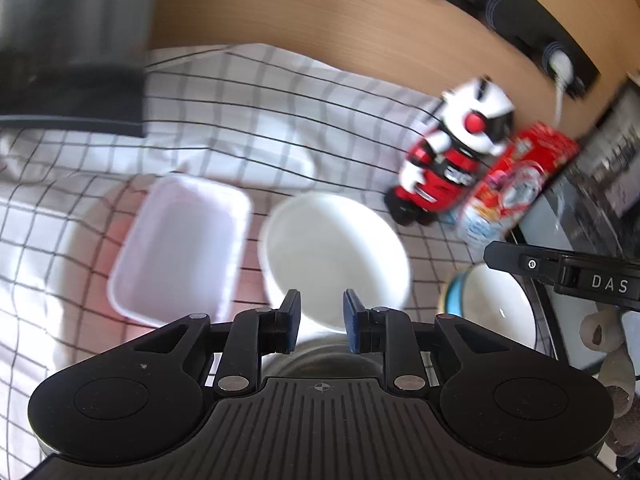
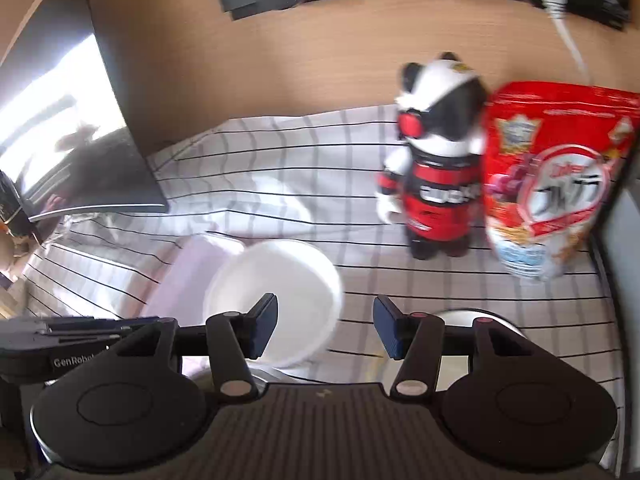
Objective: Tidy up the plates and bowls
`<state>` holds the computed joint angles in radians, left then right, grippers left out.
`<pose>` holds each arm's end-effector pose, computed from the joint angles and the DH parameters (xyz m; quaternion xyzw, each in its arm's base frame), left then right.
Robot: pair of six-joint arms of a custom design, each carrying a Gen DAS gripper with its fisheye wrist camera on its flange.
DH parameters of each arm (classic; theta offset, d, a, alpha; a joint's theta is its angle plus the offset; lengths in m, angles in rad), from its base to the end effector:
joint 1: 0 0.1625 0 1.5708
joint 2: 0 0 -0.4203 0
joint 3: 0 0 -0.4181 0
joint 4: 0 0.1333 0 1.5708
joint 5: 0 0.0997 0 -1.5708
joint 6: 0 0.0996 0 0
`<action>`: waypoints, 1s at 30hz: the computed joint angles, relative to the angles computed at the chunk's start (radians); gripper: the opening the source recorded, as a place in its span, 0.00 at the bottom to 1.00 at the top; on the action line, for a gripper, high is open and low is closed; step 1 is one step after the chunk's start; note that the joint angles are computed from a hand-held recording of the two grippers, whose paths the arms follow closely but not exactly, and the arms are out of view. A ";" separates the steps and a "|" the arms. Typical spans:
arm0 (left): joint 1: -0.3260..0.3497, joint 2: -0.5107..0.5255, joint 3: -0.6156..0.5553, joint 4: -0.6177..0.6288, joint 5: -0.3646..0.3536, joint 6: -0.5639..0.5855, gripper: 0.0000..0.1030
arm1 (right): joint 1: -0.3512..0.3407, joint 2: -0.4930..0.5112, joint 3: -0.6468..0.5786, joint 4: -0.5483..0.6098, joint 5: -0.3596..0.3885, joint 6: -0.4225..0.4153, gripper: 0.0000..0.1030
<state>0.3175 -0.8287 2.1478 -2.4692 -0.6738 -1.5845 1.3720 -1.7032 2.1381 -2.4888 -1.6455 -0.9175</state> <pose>-0.3652 -0.3423 -0.0301 -0.0560 0.8841 -0.3907 0.2501 0.0329 -0.4740 0.3613 0.3329 -0.9115 0.1836 0.1574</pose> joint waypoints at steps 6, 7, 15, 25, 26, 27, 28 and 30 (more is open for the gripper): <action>0.049 -0.058 0.092 -0.133 -0.010 -0.030 0.25 | 0.064 0.080 -0.022 -0.002 -0.092 0.056 0.51; 0.064 -0.056 0.094 -0.154 -0.012 -0.031 0.25 | 0.068 0.095 -0.025 -0.014 -0.111 0.057 0.51; 0.176 0.008 -0.007 -0.113 -0.020 -0.020 0.25 | 0.060 0.239 -0.092 -0.047 -0.199 0.090 0.51; 0.256 0.103 -0.128 -0.052 -0.099 0.056 0.26 | 0.052 0.378 -0.110 -0.063 -0.288 0.052 0.22; 0.254 0.103 -0.135 -0.028 -0.098 0.045 0.26 | 0.054 0.373 -0.104 -0.068 -0.286 0.045 0.22; 0.250 0.101 -0.137 -0.011 -0.100 0.033 0.26 | 0.055 0.366 -0.103 -0.063 -0.280 0.038 0.21; 0.243 0.094 -0.134 -0.005 -0.101 0.022 0.26 | 0.055 0.355 -0.105 -0.047 -0.269 0.038 0.20; 0.224 0.078 -0.123 -0.013 -0.094 0.009 0.25 | 0.056 0.323 -0.109 -0.019 -0.236 0.035 0.19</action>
<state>0.5415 -0.7505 2.0249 -2.4821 -0.7678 -1.5753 1.4281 -1.3798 2.0287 -2.5078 -1.8816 -0.8822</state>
